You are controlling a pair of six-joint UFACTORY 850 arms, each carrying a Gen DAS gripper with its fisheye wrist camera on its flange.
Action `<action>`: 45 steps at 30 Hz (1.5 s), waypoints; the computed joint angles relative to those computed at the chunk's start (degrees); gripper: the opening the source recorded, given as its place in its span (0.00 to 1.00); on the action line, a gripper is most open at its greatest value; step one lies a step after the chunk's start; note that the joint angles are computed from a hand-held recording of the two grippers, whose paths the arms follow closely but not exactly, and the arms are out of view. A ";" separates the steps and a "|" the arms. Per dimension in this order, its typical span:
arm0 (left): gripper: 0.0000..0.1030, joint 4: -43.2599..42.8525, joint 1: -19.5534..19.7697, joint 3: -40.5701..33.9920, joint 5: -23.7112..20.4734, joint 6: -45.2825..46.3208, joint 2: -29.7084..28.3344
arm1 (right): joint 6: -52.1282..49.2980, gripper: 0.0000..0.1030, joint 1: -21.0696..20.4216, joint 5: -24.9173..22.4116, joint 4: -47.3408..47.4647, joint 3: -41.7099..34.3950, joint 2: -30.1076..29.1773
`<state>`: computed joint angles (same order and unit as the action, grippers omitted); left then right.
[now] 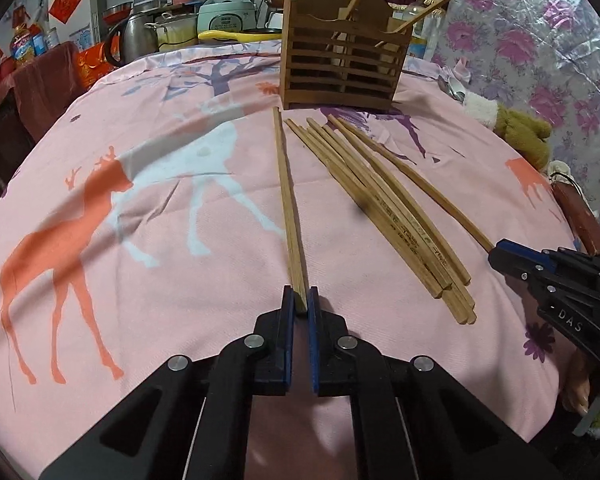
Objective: Organize utensils
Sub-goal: 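Lift the chopstick with the left gripper while the right gripper grasps another chopstick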
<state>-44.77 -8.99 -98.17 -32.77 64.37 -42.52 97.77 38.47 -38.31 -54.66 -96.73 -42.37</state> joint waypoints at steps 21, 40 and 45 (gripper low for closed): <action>0.06 -0.05 0.57 -17.29 -10.01 -6.93 -1.15 | 7.94 0.07 -0.67 -2.76 -17.87 -1.44 7.30; 0.06 -1.54 -0.65 -21.79 -10.89 -7.32 -3.65 | 4.70 0.34 0.40 4.31 -5.09 6.32 4.28; 0.06 -1.46 -0.56 -23.21 -11.12 -8.25 -4.48 | 2.76 0.13 0.65 2.42 -3.63 4.42 2.51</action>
